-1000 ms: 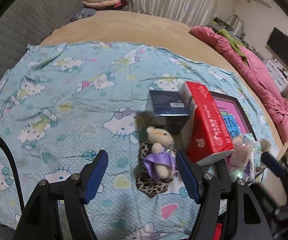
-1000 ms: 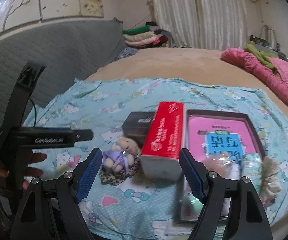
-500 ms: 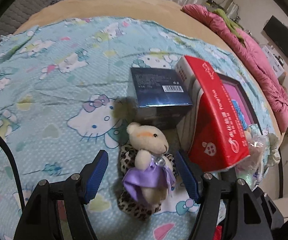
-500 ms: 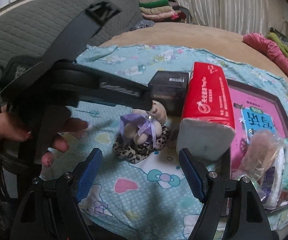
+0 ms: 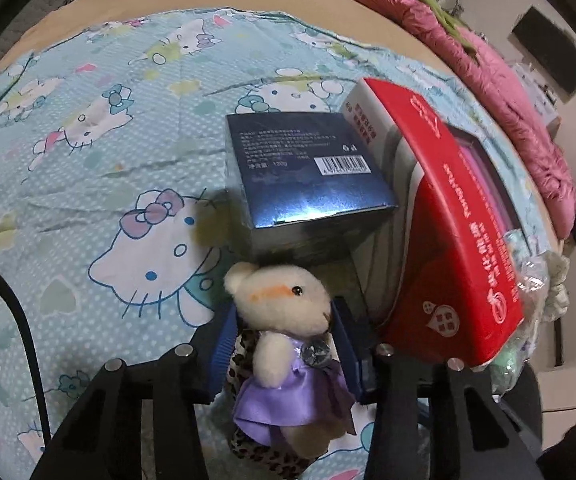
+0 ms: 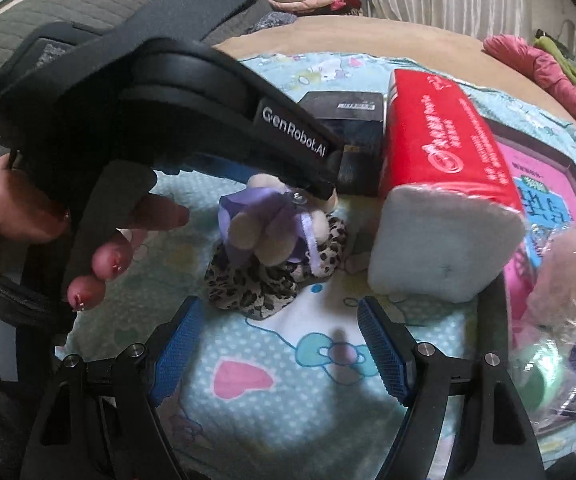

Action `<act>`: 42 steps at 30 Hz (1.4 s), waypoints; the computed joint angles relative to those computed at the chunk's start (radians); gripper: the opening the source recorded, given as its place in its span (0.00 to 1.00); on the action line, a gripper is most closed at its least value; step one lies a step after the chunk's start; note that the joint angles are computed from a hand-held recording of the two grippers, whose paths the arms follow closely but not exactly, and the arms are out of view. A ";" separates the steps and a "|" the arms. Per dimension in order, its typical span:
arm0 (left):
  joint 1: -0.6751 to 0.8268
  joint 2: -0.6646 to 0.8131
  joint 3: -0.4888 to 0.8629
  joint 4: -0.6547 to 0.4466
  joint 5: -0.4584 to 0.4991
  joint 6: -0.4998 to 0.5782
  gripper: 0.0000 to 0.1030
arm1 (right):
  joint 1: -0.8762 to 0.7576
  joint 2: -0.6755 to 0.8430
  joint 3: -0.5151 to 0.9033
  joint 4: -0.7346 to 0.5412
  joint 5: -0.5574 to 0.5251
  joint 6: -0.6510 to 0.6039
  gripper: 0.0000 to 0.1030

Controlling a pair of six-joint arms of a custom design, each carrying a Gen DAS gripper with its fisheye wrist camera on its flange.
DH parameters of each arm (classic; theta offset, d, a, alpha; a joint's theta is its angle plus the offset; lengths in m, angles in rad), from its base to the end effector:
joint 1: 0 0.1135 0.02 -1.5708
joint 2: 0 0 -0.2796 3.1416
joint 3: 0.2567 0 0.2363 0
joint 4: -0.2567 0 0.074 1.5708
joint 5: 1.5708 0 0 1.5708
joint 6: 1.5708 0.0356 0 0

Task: Organize soft objects
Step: 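Grasp the plush bear with the left tool while the right tool grasps the leopard-print scrunchie, then carry the bear with the left tool while the right tool carries the leopard scrunchie over the tray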

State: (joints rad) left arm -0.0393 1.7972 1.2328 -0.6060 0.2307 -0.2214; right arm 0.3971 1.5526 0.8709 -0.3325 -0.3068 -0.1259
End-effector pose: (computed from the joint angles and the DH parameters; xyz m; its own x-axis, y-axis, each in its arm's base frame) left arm 0.3497 -0.0219 0.2143 -0.9257 -0.1775 -0.3340 -0.0779 0.9535 -0.2910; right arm 0.2607 0.1210 0.2040 -0.7120 -0.4284 -0.5563 -0.6100 0.7697 0.1881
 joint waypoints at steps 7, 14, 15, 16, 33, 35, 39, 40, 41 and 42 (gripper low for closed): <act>0.085 -0.059 -0.075 0.056 0.118 -0.028 0.44 | 0.066 0.094 0.026 0.078 0.044 0.068 0.78; 0.155 -0.122 -0.116 0.048 0.121 -0.020 0.44 | 0.106 0.184 0.069 0.160 0.121 0.096 0.78; 0.167 -0.133 -0.125 0.046 0.115 -0.013 0.44 | 0.110 0.190 0.067 0.178 0.128 0.095 0.78; 0.177 -0.141 -0.132 0.047 0.113 -0.009 0.44 | 0.114 0.197 0.068 0.190 0.134 0.089 0.76; 0.120 -0.387 -0.217 -0.028 -0.117 -0.022 0.44 | 0.049 0.157 0.138 0.098 -0.032 -0.063 0.16; 0.111 -0.419 -0.211 -0.049 -0.125 -0.030 0.44 | 0.034 0.113 0.115 0.103 -0.051 -0.070 0.16; 0.071 -0.476 -0.184 -0.097 -0.168 -0.039 0.44 | -0.003 0.036 0.133 0.062 -0.126 -0.074 0.16; 0.061 -0.488 -0.175 -0.109 -0.177 -0.042 0.44 | -0.015 0.015 0.140 0.051 -0.149 -0.075 0.16; 0.051 -0.499 -0.165 -0.121 -0.184 -0.046 0.44 | -0.024 -0.003 0.153 0.033 -0.161 -0.073 0.16; 0.039 -0.509 -0.151 -0.136 -0.193 -0.052 0.44 | -0.040 -0.024 0.157 0.016 -0.178 -0.072 0.16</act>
State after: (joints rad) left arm 0.0002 1.2881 1.0816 -0.7423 0.0372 -0.2731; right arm 0.3570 1.5288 1.0277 -0.3163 -0.4844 -0.1984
